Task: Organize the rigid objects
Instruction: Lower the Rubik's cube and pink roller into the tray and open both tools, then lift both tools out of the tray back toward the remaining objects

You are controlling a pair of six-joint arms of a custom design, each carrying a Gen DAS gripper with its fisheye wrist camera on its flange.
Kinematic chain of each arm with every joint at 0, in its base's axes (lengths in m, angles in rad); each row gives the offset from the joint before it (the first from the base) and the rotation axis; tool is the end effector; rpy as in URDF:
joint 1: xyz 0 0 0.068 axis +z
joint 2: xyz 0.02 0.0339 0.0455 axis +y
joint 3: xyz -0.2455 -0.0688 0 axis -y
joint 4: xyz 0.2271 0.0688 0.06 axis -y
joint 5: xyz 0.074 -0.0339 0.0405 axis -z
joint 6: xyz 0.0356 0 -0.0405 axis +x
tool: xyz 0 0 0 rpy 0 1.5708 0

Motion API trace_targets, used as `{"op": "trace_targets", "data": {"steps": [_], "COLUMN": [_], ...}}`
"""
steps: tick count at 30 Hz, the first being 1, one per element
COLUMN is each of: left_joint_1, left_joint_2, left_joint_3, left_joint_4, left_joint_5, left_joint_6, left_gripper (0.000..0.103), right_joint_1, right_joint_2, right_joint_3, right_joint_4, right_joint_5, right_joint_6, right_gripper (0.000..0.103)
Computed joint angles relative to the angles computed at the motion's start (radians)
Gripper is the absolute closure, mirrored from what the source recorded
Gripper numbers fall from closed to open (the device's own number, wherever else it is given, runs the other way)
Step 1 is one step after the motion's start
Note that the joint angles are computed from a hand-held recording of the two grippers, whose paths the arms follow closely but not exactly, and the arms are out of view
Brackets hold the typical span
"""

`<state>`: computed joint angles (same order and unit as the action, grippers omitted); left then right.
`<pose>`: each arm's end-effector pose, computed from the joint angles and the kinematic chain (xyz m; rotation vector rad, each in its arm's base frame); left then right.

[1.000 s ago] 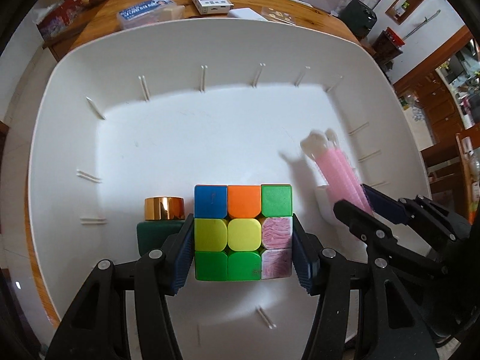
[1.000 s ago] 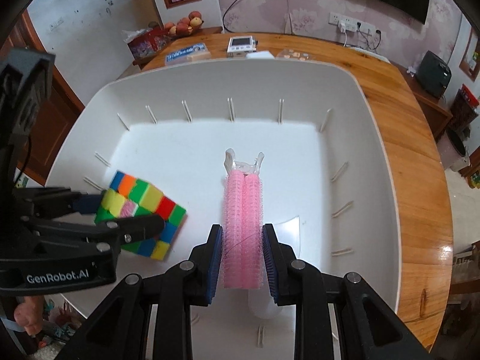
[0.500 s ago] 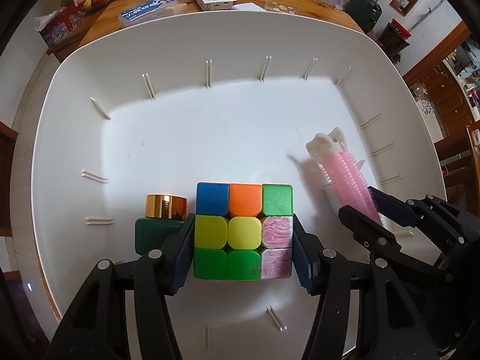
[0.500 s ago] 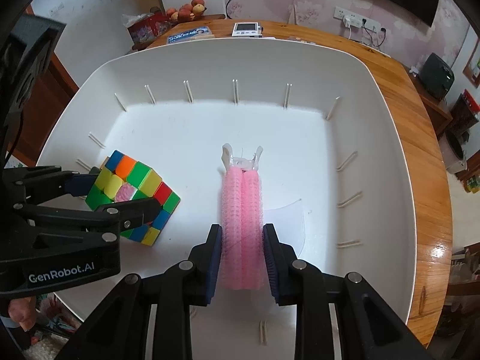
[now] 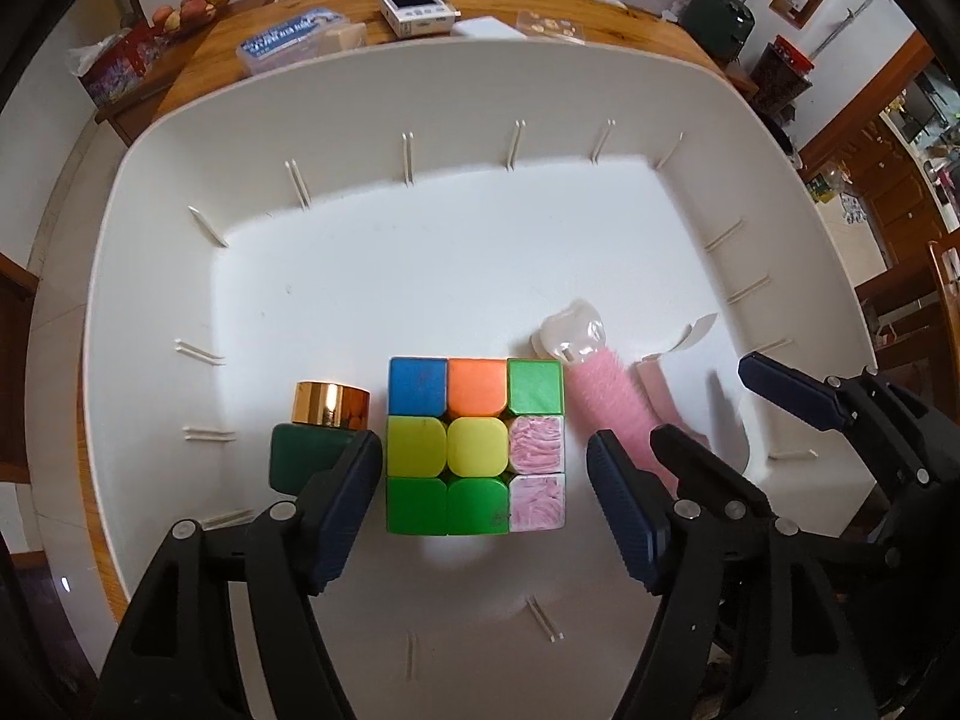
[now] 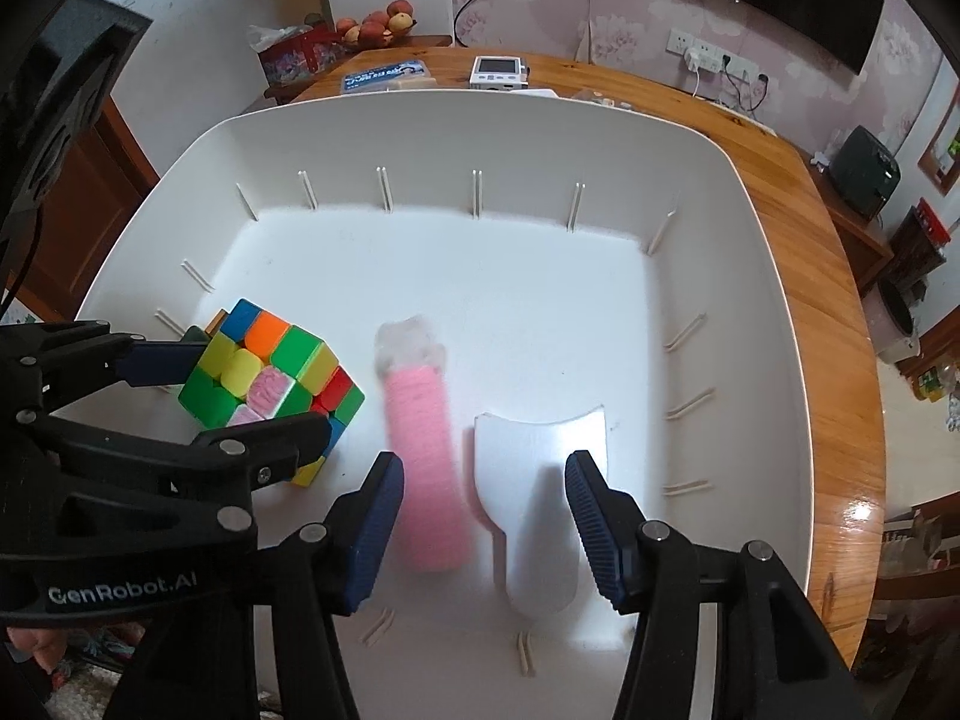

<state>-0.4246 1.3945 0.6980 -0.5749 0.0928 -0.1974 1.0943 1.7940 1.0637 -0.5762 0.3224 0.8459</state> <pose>0.2009 -0.0944 0.1509 0.3457 2.8527 -0.2597 0.1530 0.2718 0.1421 -0.2794 2.7144 0.0484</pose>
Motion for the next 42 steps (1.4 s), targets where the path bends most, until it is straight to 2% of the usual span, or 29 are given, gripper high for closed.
{"op": "trace_targets", "data": {"steps": [8,11,14,18,23,30,35,39,42], "left_joint_1": [0.071,0.072,0.095,0.073,0.125,0.199,0.222,0.256,0.288], "left_joint_2": [-0.082,-0.087,-0.075,-0.096,-0.115,-0.051,0.008,0.078,0.166], "left_joint_3": [-0.034,-0.030,-0.009,0.007,0.055,0.255,0.427,0.557,0.680], "left_joint_4": [0.001,-0.012,-0.040,-0.046,-0.077,-0.191,-0.243,-0.252,-0.252], "left_joint_5": [0.035,0.027,0.058,-0.025,0.026,0.060,-0.010,-0.065,-0.091], "left_joint_6": [-0.010,-0.027,-0.004,-0.014,0.021,0.106,0.213,0.264,0.288], "left_gripper": [0.026,0.026,0.026,0.026,0.026,0.026,0.026,0.026,0.026], "right_joint_1": [0.016,0.017,0.020,0.030,0.039,0.001,-0.073,-0.118,-0.161], "right_joint_2": [-0.016,-0.020,-0.030,-0.036,-0.049,-0.099,-0.139,-0.137,-0.117], "right_joint_3": [-0.001,-0.002,-0.006,0.002,0.017,0.075,0.175,0.281,0.377], "right_joint_4": [-0.010,-0.009,-0.010,-0.019,-0.042,-0.102,-0.163,-0.214,-0.247], "right_joint_5": [0.031,0.039,0.048,0.075,0.116,0.166,0.190,0.239,0.258], "right_joint_6": [0.012,0.013,0.014,0.007,-0.010,-0.067,-0.150,-0.218,-0.283], "right_gripper": [0.046,0.046,0.046,0.046,0.046,0.046,0.046,0.036,0.034]}}
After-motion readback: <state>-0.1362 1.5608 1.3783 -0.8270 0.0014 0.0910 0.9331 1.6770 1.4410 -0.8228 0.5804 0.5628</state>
